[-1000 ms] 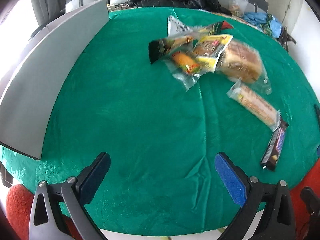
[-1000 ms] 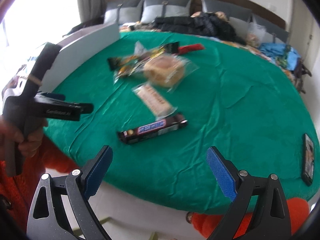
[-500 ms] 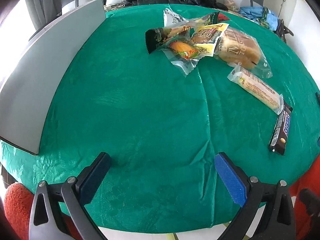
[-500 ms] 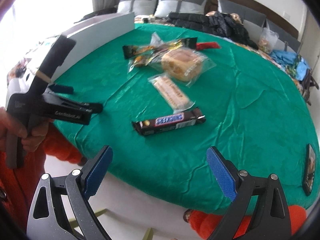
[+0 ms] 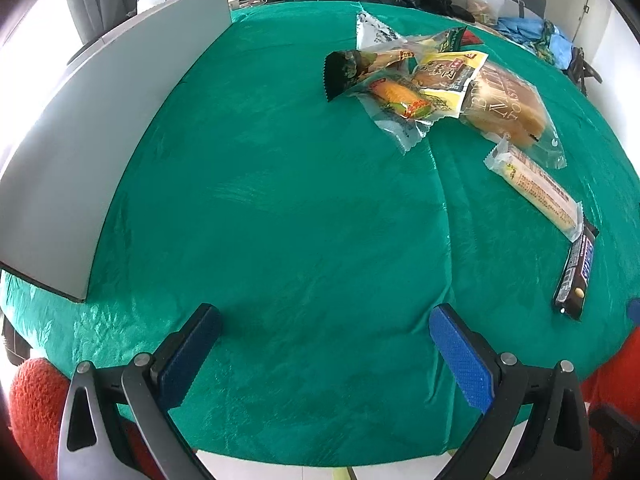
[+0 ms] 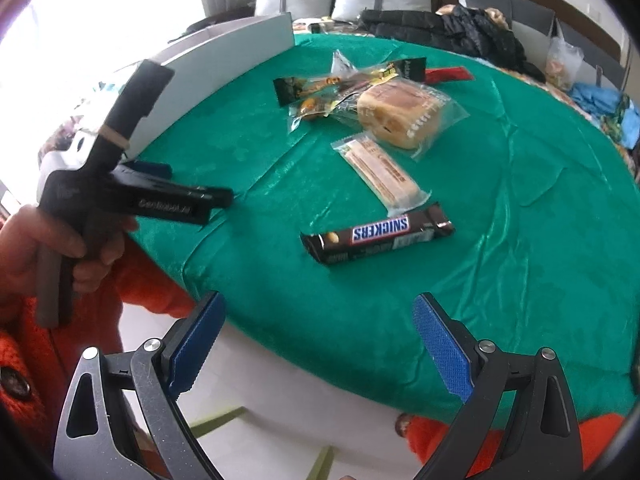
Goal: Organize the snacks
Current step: 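Move both tools toward the snack pile on the green cover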
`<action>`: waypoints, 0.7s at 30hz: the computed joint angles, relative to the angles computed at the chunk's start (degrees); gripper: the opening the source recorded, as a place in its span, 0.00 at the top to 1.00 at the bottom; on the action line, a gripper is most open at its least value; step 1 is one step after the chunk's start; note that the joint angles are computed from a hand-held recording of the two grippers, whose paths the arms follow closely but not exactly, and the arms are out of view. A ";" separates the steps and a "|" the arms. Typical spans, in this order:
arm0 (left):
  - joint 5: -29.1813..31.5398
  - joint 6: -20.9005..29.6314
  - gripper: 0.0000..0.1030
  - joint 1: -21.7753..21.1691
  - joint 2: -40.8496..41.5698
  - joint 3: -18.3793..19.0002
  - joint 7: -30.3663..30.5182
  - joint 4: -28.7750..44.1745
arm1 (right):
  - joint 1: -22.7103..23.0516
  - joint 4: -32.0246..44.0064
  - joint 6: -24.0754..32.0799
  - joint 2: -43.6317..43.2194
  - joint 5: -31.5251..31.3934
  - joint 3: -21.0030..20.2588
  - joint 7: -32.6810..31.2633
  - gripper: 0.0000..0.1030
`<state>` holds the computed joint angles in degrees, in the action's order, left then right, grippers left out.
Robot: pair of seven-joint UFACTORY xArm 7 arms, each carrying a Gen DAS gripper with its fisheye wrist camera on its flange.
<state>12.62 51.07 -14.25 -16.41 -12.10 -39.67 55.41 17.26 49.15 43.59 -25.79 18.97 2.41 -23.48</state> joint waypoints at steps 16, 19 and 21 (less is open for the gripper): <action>0.74 -2.52 0.00 0.24 -3.27 -0.67 0.10 -3.42 | -4.92 26.17 -2.33 28.42 -24.41 0.77 24.28 0.07; 0.75 -3.01 0.00 0.25 -3.22 -0.68 0.55 -3.50 | -7.47 23.08 -3.99 24.65 -15.68 2.73 17.64 0.07; 0.96 -3.23 0.00 0.40 -3.02 -0.81 0.41 -3.36 | -7.47 17.40 -6.28 19.91 -12.79 2.22 14.19 0.07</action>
<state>13.58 47.84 -13.85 -19.43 -12.91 -39.26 52.05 9.79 66.55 37.31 -5.88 6.19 4.63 -9.29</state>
